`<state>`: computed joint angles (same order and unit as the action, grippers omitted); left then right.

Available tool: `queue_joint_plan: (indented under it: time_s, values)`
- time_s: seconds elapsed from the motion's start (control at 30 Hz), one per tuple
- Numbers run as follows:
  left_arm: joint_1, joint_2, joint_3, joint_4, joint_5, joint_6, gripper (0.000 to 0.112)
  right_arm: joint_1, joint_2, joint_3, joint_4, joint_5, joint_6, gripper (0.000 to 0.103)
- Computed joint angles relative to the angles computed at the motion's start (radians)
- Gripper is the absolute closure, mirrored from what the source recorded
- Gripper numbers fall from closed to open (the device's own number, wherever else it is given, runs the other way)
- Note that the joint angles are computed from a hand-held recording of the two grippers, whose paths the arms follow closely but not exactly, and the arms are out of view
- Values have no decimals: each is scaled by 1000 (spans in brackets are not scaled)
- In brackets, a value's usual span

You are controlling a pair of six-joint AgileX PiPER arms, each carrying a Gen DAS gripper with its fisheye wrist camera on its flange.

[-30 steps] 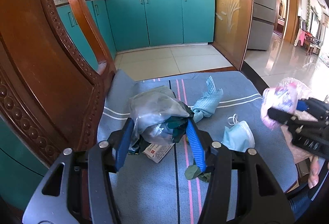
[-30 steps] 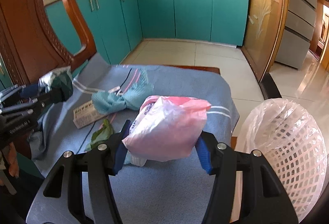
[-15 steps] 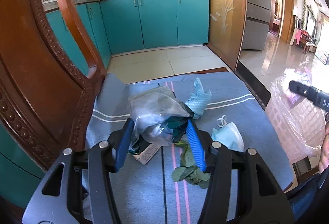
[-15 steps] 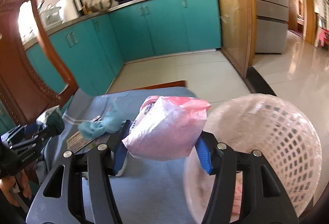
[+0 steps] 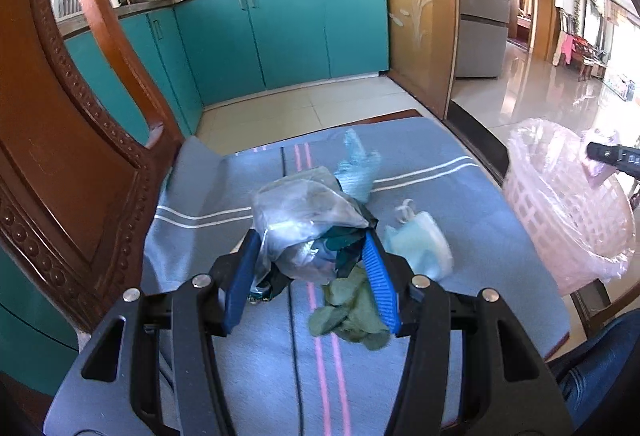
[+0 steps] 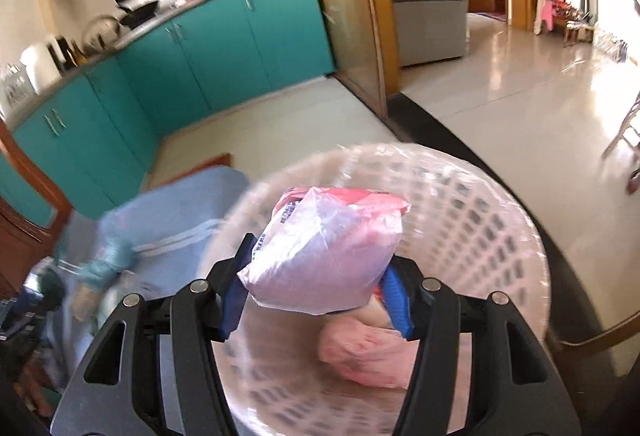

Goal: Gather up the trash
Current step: 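Carry both bags to the basket and open both tools over it, then move both open tools back over the chair seat toward the blue cloth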

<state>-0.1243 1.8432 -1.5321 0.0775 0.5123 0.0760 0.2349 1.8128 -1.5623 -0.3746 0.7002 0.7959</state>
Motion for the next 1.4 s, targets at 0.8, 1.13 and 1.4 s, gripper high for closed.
queue_joint_plan:
  time_s: [0.8,1.13,1.4]
  values:
    - [-291,343,-609,-402,412,253,59,-177,-169,262,156,-233,132,26]
    - [-348,524,-858,-469,541,255,38,-176,-235,333,-103,-273,467,26]
    - [-267,385,-638,-378,423,257,27,-149,-189,278,-90,-260,396,26]
